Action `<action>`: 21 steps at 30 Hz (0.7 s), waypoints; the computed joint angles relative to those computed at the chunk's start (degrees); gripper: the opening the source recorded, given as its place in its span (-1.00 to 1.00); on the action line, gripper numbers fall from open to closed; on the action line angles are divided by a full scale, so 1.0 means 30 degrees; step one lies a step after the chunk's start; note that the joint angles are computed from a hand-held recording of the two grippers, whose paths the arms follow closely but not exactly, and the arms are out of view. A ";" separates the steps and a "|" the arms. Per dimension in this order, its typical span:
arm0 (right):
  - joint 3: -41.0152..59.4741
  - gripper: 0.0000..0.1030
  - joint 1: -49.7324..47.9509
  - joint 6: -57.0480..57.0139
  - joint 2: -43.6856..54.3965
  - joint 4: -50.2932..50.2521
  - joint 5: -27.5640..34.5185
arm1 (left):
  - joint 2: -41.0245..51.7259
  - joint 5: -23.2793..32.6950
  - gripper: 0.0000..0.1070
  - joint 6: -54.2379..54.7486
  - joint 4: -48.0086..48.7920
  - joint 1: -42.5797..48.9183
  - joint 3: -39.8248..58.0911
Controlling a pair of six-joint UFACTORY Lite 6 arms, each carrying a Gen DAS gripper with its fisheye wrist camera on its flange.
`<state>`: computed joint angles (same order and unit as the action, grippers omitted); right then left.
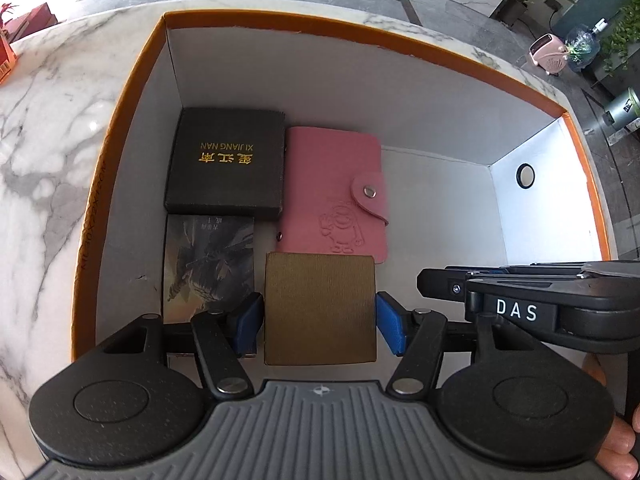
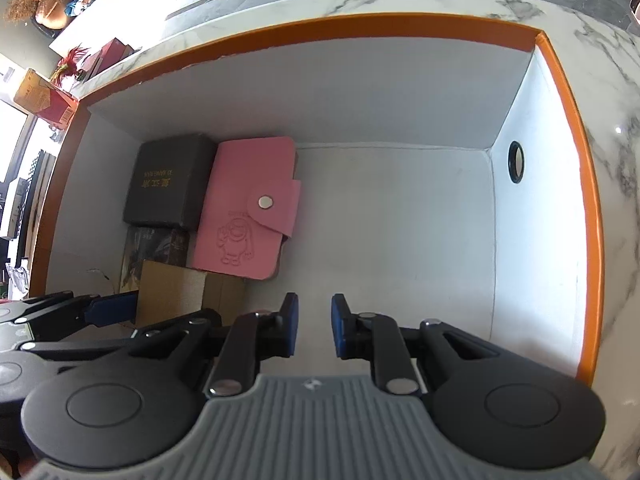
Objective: Organize objects
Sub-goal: 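Open right tool to release the card while left tool lowers the cardboard square beside it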
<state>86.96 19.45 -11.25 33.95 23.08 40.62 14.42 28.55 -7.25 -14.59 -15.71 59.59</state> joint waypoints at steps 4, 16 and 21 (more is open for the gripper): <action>-0.0127 -0.62 0.0026 -0.0247 0.0097 0.0328 0.0061 | -0.0305 -0.0496 0.33 -0.0091 0.0259 0.0111 -0.0512; 0.0619 -0.66 0.1046 0.0063 0.1241 0.1045 0.0348 | -0.5287 -0.0579 0.42 0.2226 -0.1951 0.1738 -0.2511; 0.1350 -0.90 0.1416 -0.0509 0.1914 0.2485 0.1125 | -0.6466 -0.0378 0.40 0.2516 -0.1904 0.1757 -0.2882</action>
<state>91.01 23.70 -12.78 39.69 30.54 44.00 -4.97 27.41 0.30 -20.31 -10.44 50.95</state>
